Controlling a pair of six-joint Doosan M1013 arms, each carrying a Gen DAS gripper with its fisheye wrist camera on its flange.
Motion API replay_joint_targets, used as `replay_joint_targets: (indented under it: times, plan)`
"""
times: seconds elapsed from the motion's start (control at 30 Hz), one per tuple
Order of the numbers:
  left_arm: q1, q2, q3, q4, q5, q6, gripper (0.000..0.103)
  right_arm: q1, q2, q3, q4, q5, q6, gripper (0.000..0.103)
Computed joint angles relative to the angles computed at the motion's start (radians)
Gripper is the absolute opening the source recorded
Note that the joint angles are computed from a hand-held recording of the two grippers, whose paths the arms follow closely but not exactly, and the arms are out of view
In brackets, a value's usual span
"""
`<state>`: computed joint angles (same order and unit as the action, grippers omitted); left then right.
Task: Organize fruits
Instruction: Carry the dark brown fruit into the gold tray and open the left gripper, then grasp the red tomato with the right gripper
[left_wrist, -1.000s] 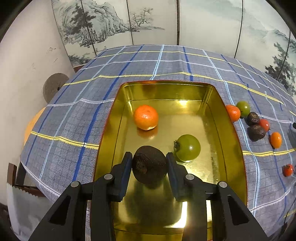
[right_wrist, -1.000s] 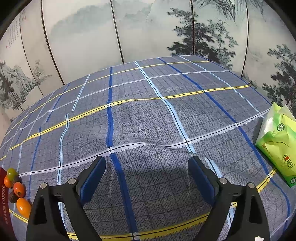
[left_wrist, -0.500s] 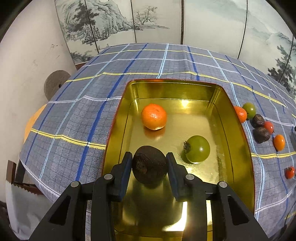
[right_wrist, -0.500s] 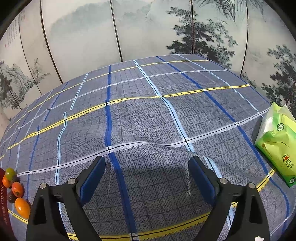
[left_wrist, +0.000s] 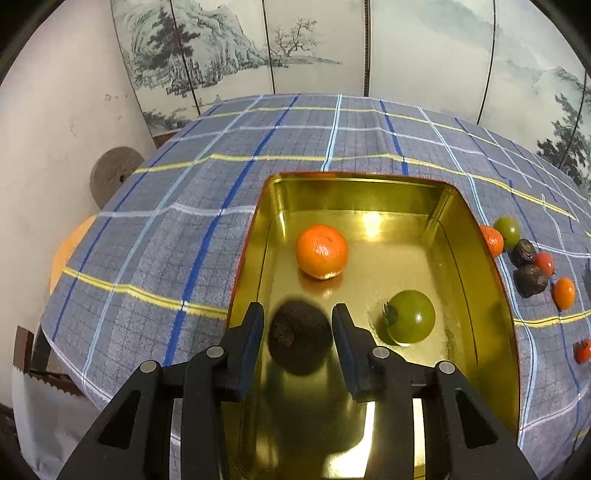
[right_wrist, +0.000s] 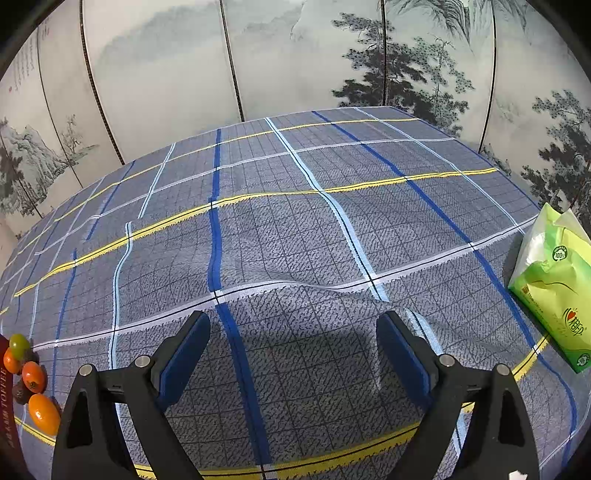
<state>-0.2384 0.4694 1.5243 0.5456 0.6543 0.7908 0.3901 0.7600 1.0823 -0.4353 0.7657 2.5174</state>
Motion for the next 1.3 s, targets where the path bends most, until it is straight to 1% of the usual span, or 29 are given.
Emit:
replay_joint_targets:
  times: [0.07, 0.1, 0.13, 0.2, 0.23, 0.33, 0.43, 0.5, 0.6, 0.67, 0.7, 0.73, 0.77, 0.8, 0.87, 0.93, 1.0, 1.07, 1.1, 1.13, 1.2, 1.27, 1.3]
  plan:
    - [-0.001, -0.002, 0.001, 0.021, -0.009, -0.013, 0.043, 0.0, 0.001, -0.002, 0.001, 0.001, -0.001, 0.091]
    - [0.0, -0.003, 0.002, 0.019, -0.016, -0.012, 0.047, 0.0, 0.0, 0.001, 0.001, 0.0, 0.0, 0.091]
    - [0.001, -0.006, 0.003, 0.014, -0.027, -0.009, 0.055, 0.0, -0.001, 0.001, 0.0, -0.001, 0.0, 0.091]
    - [0.001, -0.014, 0.011, 0.024, -0.045, -0.027, 0.066, 0.0, -0.001, 0.0, 0.001, -0.001, 0.0, 0.091]
    - [-0.001, -0.02, 0.018, 0.048, -0.056, -0.06, 0.068, 0.0, 0.001, -0.003, 0.001, 0.002, -0.001, 0.091]
    - [-0.01, -0.042, 0.045, 0.105, -0.088, -0.138, 0.07, -0.001, 0.002, -0.005, 0.005, 0.005, -0.005, 0.091]
    - [-0.025, -0.057, 0.059, 0.157, -0.082, -0.194, 0.071, -0.002, 0.005, -0.008, 0.024, 0.007, -0.028, 0.091]
    - [-0.033, -0.067, 0.068, 0.153, -0.087, -0.194, 0.07, -0.004, 0.007, -0.009, 0.05, 0.003, -0.061, 0.091]
    - [-0.054, -0.087, 0.086, 0.201, -0.084, -0.236, 0.071, -0.005, 0.006, -0.007, 0.07, -0.009, -0.085, 0.091]
    - [-0.063, -0.1, 0.096, 0.202, -0.087, -0.232, 0.071, -0.004, 0.003, -0.003, 0.069, -0.017, -0.097, 0.091]
    - [-0.069, -0.106, 0.101, 0.226, -0.077, -0.251, 0.072, -0.003, -0.004, 0.005, 0.093, -0.026, -0.121, 0.09]
    - [-0.079, -0.112, 0.108, 0.282, -0.054, -0.305, 0.072, -0.005, -0.014, 0.017, 0.134, -0.046, -0.152, 0.086]
    - [-0.086, -0.118, 0.116, 0.34, -0.031, -0.367, 0.072, -0.006, -0.039, 0.052, 0.206, -0.099, -0.206, 0.082]
    - [-0.089, -0.129, 0.132, 0.391, -0.017, -0.433, 0.072, -0.004, -0.06, 0.081, 0.259, -0.14, -0.264, 0.082]
    - [-0.083, -0.144, 0.149, 0.418, -0.012, -0.5, 0.072, 0.007, -0.092, 0.119, 0.327, -0.188, -0.384, 0.082]
    - [-0.071, -0.157, 0.166, 0.421, -0.007, -0.552, 0.072, 0.022, -0.126, 0.159, 0.418, -0.219, -0.545, 0.08]
    - [-0.058, -0.165, 0.176, 0.399, -0.006, -0.561, 0.072, 0.032, -0.16, 0.202, 0.581, -0.249, -0.76, 0.075]
    - [-0.05, -0.17, 0.187, 0.38, 0.003, -0.567, 0.072, 0.043, -0.176, 0.222, 0.645, -0.252, -0.867, 0.07]
    - [-0.047, -0.171, 0.191, 0.369, 0.002, -0.566, 0.072, 0.051, -0.179, 0.224, 0.668, -0.242, -0.915, 0.068]
    - [-0.044, -0.173, 0.194, 0.35, -0.001, -0.556, 0.072, 0.057, -0.179, 0.223, 0.696, -0.229, -0.963, 0.064]
    - [-0.042, -0.174, 0.197, 0.309, -0.006, -0.527, 0.072, 0.068, -0.174, 0.217, 0.715, -0.204, -1.016, 0.06]
    - [-0.044, -0.174, 0.199, 0.281, -0.015, -0.507, 0.072, 0.074, -0.166, 0.21, 0.708, -0.186, -1.03, 0.055]
    - [-0.047, -0.176, 0.2, 0.27, -0.02, -0.495, 0.072, 0.076, -0.16, 0.205, 0.726, -0.172, -1.044, 0.054]
